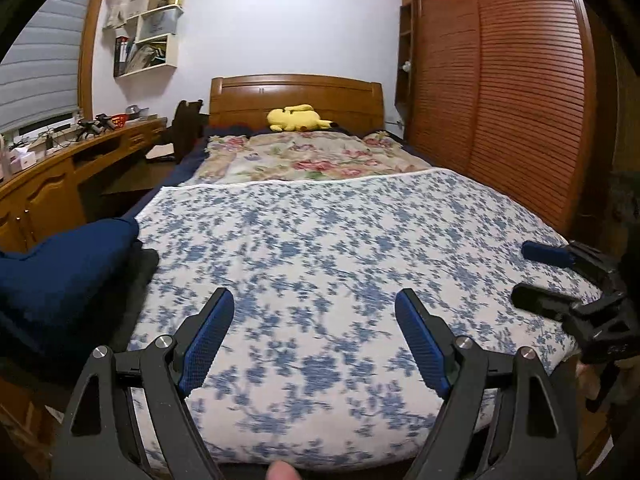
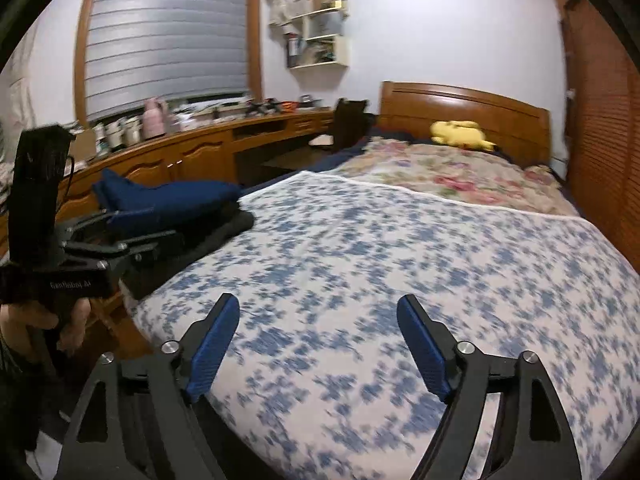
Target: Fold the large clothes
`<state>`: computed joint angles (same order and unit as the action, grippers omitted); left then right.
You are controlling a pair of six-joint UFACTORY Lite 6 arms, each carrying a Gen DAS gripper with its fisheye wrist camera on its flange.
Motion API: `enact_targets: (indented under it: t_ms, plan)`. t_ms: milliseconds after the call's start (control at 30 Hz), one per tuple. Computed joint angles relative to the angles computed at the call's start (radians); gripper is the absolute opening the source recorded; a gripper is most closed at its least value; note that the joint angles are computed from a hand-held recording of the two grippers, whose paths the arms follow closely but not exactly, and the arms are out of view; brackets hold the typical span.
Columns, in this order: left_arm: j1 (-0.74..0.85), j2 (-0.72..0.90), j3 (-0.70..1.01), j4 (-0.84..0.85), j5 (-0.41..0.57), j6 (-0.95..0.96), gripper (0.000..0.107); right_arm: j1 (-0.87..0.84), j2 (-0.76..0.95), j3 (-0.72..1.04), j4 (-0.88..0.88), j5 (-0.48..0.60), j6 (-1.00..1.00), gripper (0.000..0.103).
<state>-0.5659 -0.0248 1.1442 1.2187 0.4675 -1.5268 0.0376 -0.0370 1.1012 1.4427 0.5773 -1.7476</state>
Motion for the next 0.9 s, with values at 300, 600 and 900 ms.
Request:
enact_targets:
  t_ms: [300,600,900]
  plan:
    - [-0.222,0.125,0.174,-0.018,0.223,-0.034,0.083,-0.16,-0.334,-0.234,-0.047,-0.008,0.138,0.088]
    - [-0.325,0.191,0.321,-0.033,0.336,-0.04,0.083,-0.334,-0.564,-0.333,-0.12,0.081,0.267,0.088]
    - [-0.377,0.191,0.329,0.018,0.408,-0.104,0.083,-0.404,-0.669,-0.422,-0.077,0.077,0.256,0.088]
